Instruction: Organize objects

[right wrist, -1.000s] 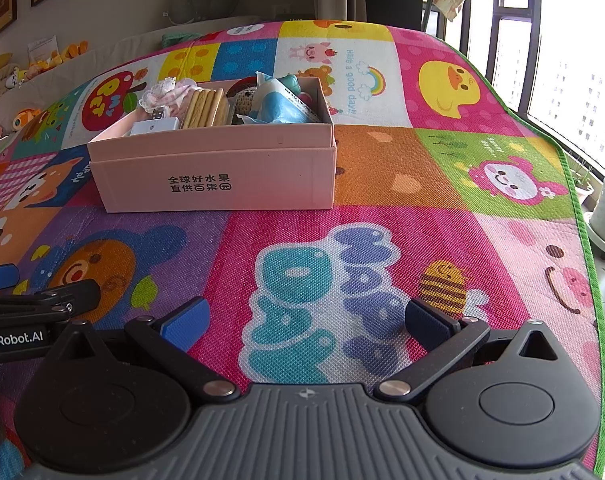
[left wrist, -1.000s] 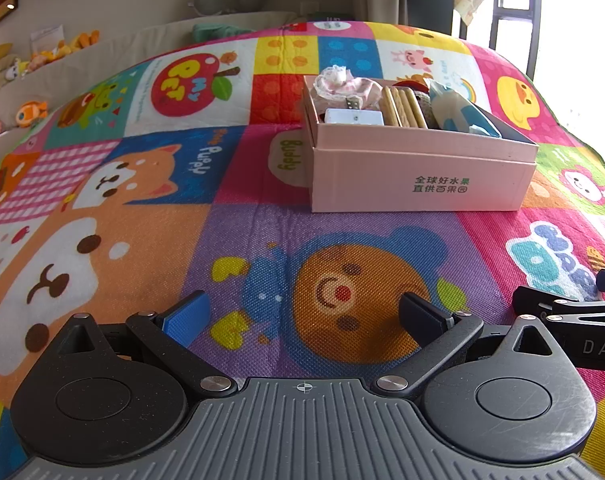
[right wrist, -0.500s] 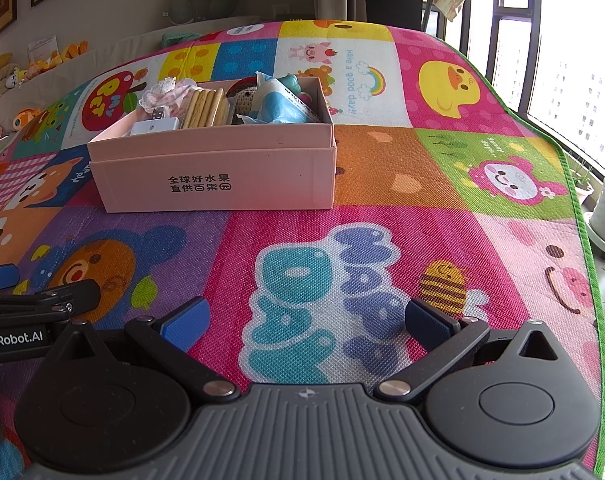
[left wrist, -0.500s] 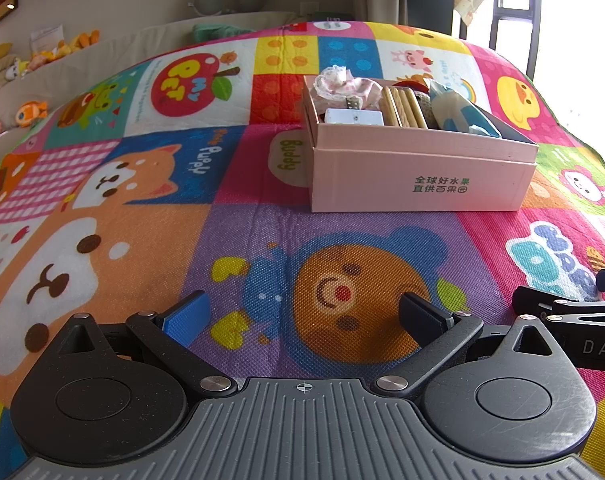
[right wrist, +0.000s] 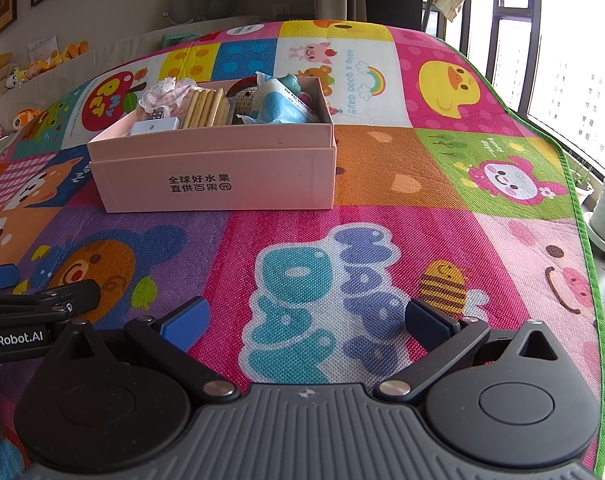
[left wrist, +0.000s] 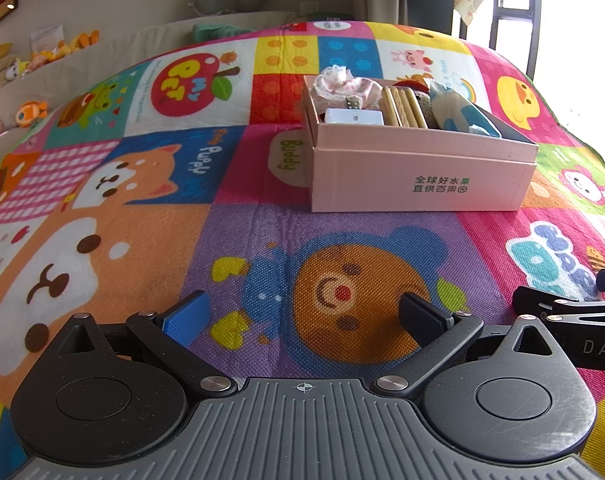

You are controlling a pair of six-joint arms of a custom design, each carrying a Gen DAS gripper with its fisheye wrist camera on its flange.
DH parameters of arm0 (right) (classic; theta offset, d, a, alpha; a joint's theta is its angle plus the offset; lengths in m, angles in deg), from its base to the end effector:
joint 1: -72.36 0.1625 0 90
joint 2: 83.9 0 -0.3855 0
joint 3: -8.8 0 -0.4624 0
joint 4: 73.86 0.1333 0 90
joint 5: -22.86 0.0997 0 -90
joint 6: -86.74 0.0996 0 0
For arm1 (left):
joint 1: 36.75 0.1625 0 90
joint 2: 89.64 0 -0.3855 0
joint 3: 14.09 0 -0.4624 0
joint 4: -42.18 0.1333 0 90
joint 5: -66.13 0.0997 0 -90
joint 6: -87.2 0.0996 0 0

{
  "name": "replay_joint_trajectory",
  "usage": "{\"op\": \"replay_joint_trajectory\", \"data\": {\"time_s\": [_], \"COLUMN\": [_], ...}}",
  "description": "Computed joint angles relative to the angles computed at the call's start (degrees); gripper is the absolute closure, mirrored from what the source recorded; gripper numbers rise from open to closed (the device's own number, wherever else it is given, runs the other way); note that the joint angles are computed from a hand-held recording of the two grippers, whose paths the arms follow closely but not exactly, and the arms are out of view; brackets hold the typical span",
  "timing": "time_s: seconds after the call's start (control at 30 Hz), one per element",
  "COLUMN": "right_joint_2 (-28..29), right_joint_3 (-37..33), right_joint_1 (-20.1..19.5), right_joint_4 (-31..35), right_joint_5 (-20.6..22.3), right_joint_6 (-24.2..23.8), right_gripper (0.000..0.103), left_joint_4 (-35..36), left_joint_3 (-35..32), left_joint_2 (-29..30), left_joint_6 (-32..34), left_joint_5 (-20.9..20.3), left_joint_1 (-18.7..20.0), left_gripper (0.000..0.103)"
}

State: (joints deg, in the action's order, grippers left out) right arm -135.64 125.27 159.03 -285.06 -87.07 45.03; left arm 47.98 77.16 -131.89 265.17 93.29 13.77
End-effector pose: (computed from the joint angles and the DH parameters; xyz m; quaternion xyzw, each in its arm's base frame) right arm 0.0661 -0.5740 0.0784 0.2079 -0.8464 0.3720 0.3193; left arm -0.1679 -0.5528 -0.0219 0.1118 0.8210 -0.4174 0.3732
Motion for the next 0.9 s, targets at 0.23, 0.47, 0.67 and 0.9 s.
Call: {"op": "replay_joint_trajectory", "data": {"time_s": [0.23, 0.47, 0.67, 0.9], "right_joint_2": [0.08, 0.1, 0.09, 0.09], "right_joint_3": [-0.31, -0.16, -0.04, -0.02], "right_joint_1": [0.28, 0.03, -0.09, -0.13], "right_joint_4": [0.28, 0.06, -0.07, -0.09], "right_joint_5": [-0.22, -0.01, 0.1, 0.13], "right_joint_6": [0.18, 0.04, -0.03, -0.05], "right_gripper": [0.0, 0.0, 0.0, 0.0], "left_joint_4": [-0.02, 0.05, 0.18, 0.27], "left_joint_3": [-0.03, -0.15, -0.28, -0.67], "left_joint_2": [0.04, 0.17, 0.29, 0.62], "left_joint_6": [0.02, 0.03, 0.07, 0.74], "left_joint_5": [-0.02, -0.13, -0.26, -0.72], "left_joint_1": [0.0, -0.02, -0.02, 0.0], "left_gripper": [0.0, 0.0, 0.0, 0.0]}}
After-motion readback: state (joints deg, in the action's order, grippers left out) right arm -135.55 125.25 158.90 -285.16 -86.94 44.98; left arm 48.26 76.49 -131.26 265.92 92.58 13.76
